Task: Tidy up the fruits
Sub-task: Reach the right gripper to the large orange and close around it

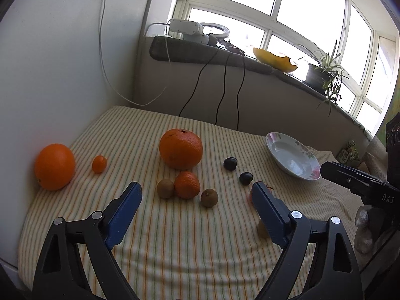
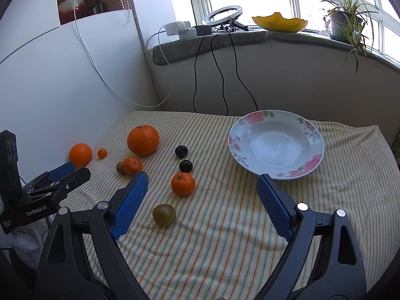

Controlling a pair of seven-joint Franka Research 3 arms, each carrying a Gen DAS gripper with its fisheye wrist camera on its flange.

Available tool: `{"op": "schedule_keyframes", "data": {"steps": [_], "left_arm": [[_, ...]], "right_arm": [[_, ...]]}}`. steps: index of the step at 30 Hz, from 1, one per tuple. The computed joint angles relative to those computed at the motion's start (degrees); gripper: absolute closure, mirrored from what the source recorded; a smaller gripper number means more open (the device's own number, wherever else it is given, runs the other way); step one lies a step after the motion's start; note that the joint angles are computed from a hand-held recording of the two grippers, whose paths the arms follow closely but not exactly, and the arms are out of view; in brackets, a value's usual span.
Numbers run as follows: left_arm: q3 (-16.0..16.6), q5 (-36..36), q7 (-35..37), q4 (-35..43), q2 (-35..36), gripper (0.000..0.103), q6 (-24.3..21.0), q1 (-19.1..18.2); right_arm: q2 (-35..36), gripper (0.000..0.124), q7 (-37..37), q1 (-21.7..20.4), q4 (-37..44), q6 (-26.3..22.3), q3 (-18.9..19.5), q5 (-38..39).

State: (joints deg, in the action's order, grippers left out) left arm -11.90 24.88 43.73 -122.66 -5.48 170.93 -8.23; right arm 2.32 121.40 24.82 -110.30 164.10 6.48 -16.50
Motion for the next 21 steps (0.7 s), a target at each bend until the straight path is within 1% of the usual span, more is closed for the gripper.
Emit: {"op": "schedule_keyframes", "data": {"steps": [2,4,7,10,12,15,18,19,21], "left_arm": [[0.97,-3.60,3.75,1.57,1.85,0.015,-0.34,-0.69],[1.34,-5.81,5.88,3.12,3.42,0.017,-1.11,-0.72],[1.50,-10.01,10.04,5.98,5.91,0.018,-2.60,-0.77],[1.56,-8.63,9.86,8.44,7.78,0.018,-4.63,-0.66],[1.45,-9.11,11.17,9.85,8.80,0.018,-6.11,-0.60],[1.95,-4.20,9.24,11.60,9.48,0.018,-9.12,-1.17],[2.45,1.55,5.82,12.73,9.37,0.018,-11.91,-1.64],[2.33,1.09,6.49,13.18,9.58,0.018,-12.45,-1.46],[2.13,0.07,7.66,13.75,9.77,0.018,-13.56,-1.22]], "right_arm": [[3.79,0.033,-7.54,-0.34,5.05,-2.34,1.02,7.94],[7.78,0.033,-15.89,-1.02,10.60,-5.12,2.35,16.86],[14.29,0.033,-22.53,-0.98,20.34,-10.64,3.09,24.04],[21.01,0.033,-28.54,-2.10,30.82,-17.57,4.89,32.46],[26.22,0.033,-28.38,-1.35,38.90,-22.74,4.18,34.48],[33.80,0.033,-25.90,0.82,50.83,-29.47,1.97,33.41],[38.93,0.033,-25.18,1.88,58.87,-34.09,1.39,32.94],[40.54,0.033,-25.47,1.99,61.43,-35.56,1.48,33.03],[42.73,0.033,-25.05,2.50,64.62,-37.04,1.05,32.77]]}}
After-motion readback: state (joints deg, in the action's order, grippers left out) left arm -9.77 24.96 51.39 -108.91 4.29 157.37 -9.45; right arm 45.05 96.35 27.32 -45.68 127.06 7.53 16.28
